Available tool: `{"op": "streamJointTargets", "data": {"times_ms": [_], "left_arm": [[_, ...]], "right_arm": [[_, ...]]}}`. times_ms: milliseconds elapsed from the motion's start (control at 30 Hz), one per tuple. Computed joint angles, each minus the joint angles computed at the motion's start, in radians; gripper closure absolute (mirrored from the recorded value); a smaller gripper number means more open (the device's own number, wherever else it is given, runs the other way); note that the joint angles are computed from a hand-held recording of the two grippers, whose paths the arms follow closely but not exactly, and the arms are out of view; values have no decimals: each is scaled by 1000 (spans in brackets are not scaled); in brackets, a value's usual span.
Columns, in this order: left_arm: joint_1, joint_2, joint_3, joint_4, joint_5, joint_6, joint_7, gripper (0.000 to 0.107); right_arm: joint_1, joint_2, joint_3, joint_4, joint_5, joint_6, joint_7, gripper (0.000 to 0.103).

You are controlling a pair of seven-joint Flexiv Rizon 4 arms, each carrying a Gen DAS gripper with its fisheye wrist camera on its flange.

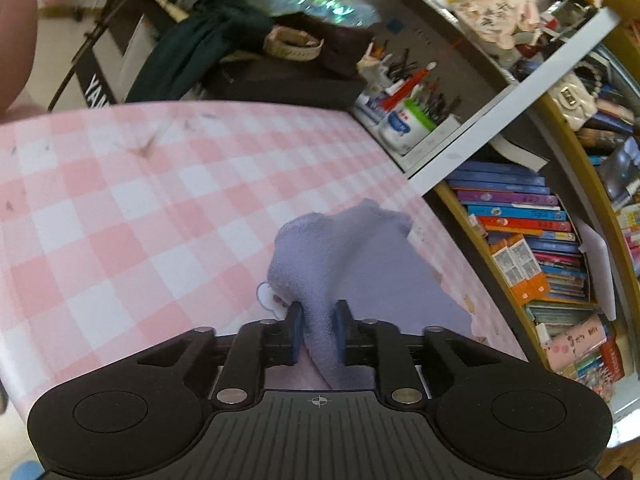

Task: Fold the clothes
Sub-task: 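Grasp the lavender end with the left gripper and lift it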

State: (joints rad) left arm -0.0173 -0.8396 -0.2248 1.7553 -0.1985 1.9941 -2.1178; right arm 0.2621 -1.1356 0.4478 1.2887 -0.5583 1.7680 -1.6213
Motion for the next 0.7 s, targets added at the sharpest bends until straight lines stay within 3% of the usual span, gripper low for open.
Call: {"op": "streamJointTargets", "data": {"times_ms": [100,233,367,433,500,567,700], "left_arm": [[-17,-11,15,-17,-23,-7,-4,73],[-59,-31,58,-54,-57,1,8,75],[-171,-47,169,-97,-143,2,61,96],[-235,-53,226,-117,-134,82,134,97],[-223,-50,209,-134,-42,142,212,97],[-189,-39,167,-137,16,143,256,96],[-145,-31,116,-115,-96,36,254,96]], "right_arm": [[1,0,-1,0,2,0,-1,64],[2,1,-2,1,3,0,-1,64],[3,1,-2,1,3,1,-2,63],[3,1,-2,0,3,1,-2,63],[3,1,-2,2,4,2,-2,63],[-3,-3,8,-2,-1,-3,-4,62],[-4,-5,10,-6,-1,-6,-8,62]]}}
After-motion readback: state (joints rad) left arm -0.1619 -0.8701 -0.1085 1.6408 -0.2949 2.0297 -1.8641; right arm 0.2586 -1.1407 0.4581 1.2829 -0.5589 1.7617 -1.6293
